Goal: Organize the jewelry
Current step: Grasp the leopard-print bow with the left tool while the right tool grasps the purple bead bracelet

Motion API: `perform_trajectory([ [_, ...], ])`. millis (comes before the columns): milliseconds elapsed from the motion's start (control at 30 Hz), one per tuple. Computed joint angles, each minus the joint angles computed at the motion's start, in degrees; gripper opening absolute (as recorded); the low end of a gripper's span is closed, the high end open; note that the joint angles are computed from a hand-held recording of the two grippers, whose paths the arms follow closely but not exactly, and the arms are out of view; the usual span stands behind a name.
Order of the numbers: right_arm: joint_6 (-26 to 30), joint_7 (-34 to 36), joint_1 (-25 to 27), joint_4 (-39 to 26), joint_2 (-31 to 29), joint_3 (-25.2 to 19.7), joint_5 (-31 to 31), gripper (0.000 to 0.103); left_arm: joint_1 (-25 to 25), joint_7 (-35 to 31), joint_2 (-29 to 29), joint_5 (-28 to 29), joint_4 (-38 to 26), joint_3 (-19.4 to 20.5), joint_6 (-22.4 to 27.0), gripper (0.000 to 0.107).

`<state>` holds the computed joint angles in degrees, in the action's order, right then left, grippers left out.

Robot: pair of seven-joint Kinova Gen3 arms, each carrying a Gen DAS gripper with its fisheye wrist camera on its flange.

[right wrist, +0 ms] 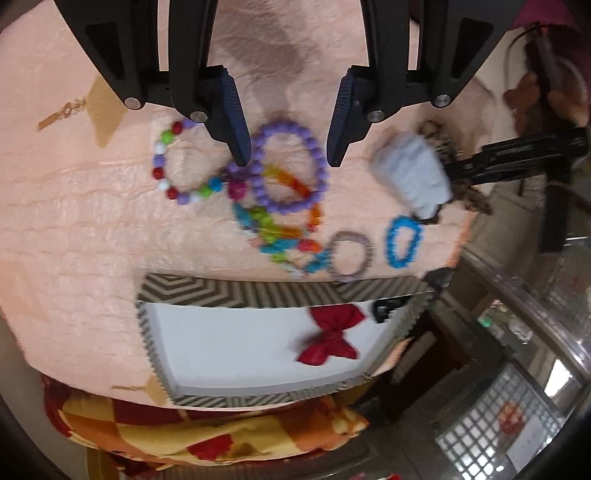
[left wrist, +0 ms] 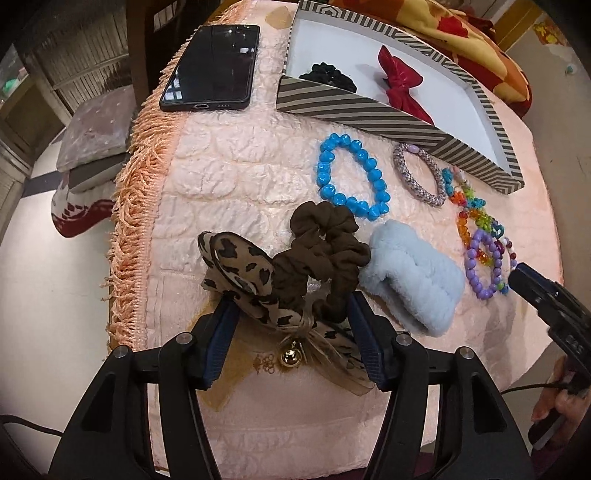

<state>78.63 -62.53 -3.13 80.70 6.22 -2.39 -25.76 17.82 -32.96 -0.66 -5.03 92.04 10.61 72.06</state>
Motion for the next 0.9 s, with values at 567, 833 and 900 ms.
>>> perform_trajectory([
  [567, -0.21, -4.98, -0.62, 0.61, 3.28, -0.81, 3.60, 0.042, -2.49, -2.63, -1.49, 4.47, 1.60, -1.08, -1.79, 0.060],
  [833, -8.98, -6.80, -4.16, 4.63, 0.91, -1.69, 9.30, 0.008, -1.88, -1.29, -0.61, 2.14, 1.06, -0.16, -1.75, 0.058],
  [900, -8.69, -5.83, -3.67, 4.89, 0.59, -1.32, 8.69, 0.008, -1.33, -1.27, -0.53, 1.42, 1.15, 0.07, -2.07, 0.027],
])
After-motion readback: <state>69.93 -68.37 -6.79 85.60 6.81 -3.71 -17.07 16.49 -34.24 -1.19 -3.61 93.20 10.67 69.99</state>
